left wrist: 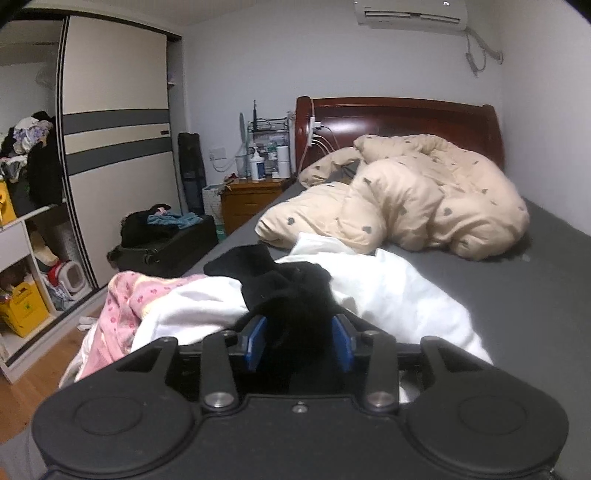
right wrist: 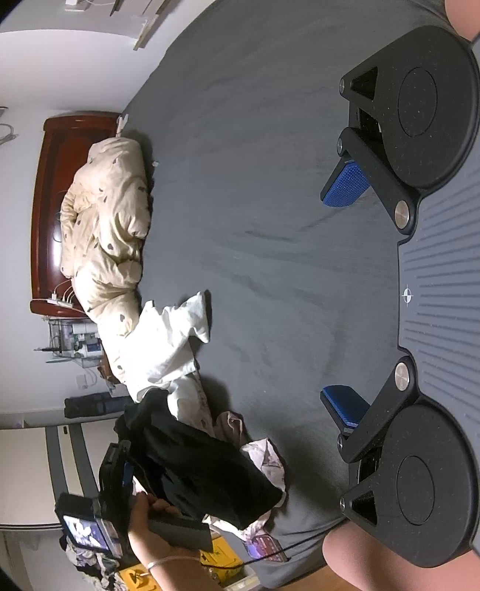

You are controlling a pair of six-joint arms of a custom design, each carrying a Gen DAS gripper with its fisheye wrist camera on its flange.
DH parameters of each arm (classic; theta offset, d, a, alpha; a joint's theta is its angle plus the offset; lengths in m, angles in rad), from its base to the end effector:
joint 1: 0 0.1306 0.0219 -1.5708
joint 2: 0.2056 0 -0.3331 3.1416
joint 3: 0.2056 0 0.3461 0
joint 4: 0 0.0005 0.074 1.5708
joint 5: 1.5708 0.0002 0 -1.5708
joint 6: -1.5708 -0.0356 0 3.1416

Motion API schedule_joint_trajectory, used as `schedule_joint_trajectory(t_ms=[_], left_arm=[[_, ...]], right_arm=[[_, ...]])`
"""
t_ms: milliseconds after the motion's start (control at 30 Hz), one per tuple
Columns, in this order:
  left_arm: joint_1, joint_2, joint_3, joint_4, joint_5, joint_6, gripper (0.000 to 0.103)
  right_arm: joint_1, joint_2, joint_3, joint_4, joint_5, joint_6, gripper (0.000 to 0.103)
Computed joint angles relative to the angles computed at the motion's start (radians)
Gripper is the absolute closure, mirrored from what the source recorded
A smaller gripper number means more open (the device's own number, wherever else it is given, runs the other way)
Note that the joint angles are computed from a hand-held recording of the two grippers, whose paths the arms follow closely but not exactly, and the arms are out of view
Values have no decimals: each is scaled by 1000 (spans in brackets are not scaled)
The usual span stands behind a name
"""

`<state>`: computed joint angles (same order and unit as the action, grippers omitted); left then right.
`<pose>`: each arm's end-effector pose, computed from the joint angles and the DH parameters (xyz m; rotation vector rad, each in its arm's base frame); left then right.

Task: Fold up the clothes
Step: 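Grasp the black garment with the left tool and lift it off the pile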

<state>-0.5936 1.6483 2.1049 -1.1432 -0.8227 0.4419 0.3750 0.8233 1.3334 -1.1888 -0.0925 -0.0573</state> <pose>0.4300 -0.2593 0.5406 -0.2585 2.0120 0.2876 0.2197 0.0895 0.5161 -0.4082 2.2307 0.3350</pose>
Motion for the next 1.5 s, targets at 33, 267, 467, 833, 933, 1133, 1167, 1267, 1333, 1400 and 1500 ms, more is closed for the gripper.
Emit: schedule_joint_trajectory(t_ms=[33, 267, 467, 833, 933, 1133, 1167, 1267, 1333, 1400, 1500], left_arm=[[9, 15, 22, -21, 16, 11, 64], [25, 48, 59, -49, -8, 26, 93], [-14, -31, -53, 86, -1, -44, 96], [-209, -87, -148, 272, 33, -168, 99], [-269, -65, -148, 308, 65, -177, 99], [-380, 30, -110, 326, 167, -150, 99], [-394, 48, -102, 321, 186, -129, 99], [-434, 86, -99, 301, 222, -67, 99], [-456, 93, -121, 304, 241, -49, 99], [-479, 84, -159, 311, 259, -29, 99], [-509, 68, -214, 318, 275, -13, 99]], right_arm=[[-1, -1, -1, 0, 0, 0, 0], [-13, 1, -3, -7, -4, 0, 0], [-9, -8, -10, 4, -8, -2, 0], [-47, -20, -21, 25, -19, -15, 0], [-91, -25, -25, 33, -36, -14, 0], [-272, -29, -32, 55, -109, -39, 0], [-308, -27, -30, 57, -126, -39, 0], [-435, -24, -20, 59, -208, -36, 0], [-530, -18, -12, 57, -288, -31, 0], [-607, -4, 1, 52, -365, -24, 0], [-676, 47, 57, 2, -468, 18, 0]])
